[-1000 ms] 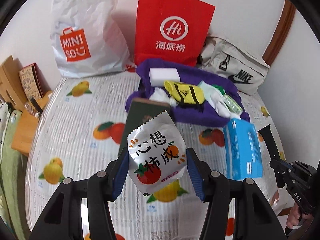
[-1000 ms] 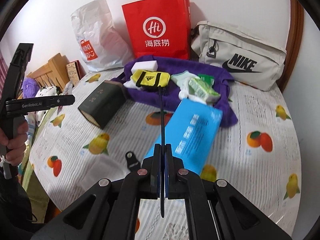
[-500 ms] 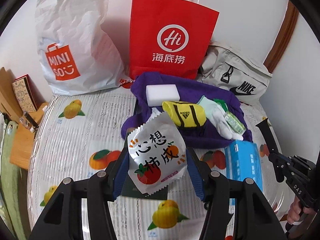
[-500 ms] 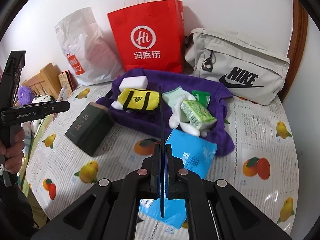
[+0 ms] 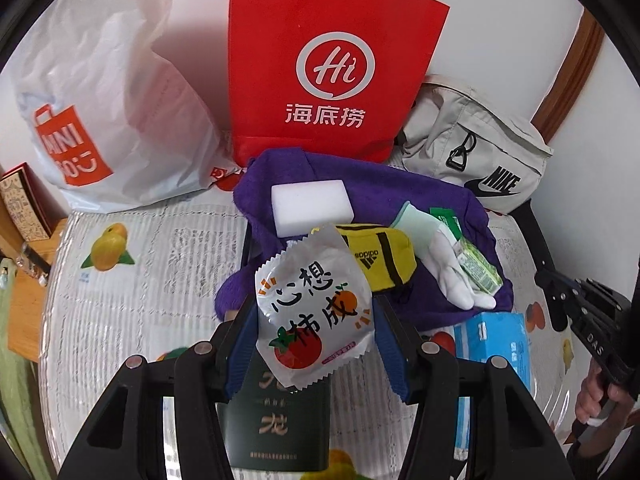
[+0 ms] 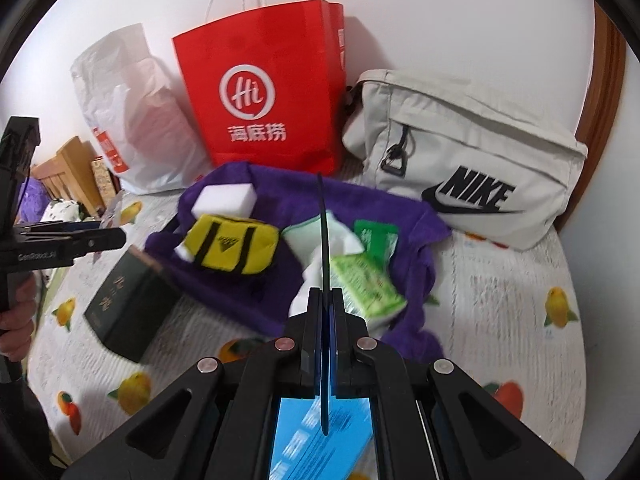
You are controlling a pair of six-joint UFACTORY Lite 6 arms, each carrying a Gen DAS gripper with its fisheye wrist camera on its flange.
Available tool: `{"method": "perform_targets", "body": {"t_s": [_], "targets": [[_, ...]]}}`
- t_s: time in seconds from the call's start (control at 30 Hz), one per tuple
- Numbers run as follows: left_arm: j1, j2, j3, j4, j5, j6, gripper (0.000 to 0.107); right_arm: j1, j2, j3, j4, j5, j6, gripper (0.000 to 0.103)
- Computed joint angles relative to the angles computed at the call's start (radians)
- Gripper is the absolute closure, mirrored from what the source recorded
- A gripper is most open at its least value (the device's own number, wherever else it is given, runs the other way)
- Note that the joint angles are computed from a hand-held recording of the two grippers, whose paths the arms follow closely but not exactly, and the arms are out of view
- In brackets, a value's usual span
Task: Organize soft objects
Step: 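Carry the white snack bag in the left tool toward the purple towel, then lower the snack bag onto the purple towel and open the left tool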
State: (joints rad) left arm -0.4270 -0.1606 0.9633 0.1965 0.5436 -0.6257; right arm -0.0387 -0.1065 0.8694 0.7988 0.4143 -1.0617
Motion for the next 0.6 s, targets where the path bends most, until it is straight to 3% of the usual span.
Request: {"method": "perform_targets", "body": {"t_s": [0.6], "targets": [[0.061, 0.342, 0.241, -0.166, -0.066, 0.238, 0.053, 0.013, 0.463, 0.325, -0.028, -0.106, -0.024, 0.1]]}}
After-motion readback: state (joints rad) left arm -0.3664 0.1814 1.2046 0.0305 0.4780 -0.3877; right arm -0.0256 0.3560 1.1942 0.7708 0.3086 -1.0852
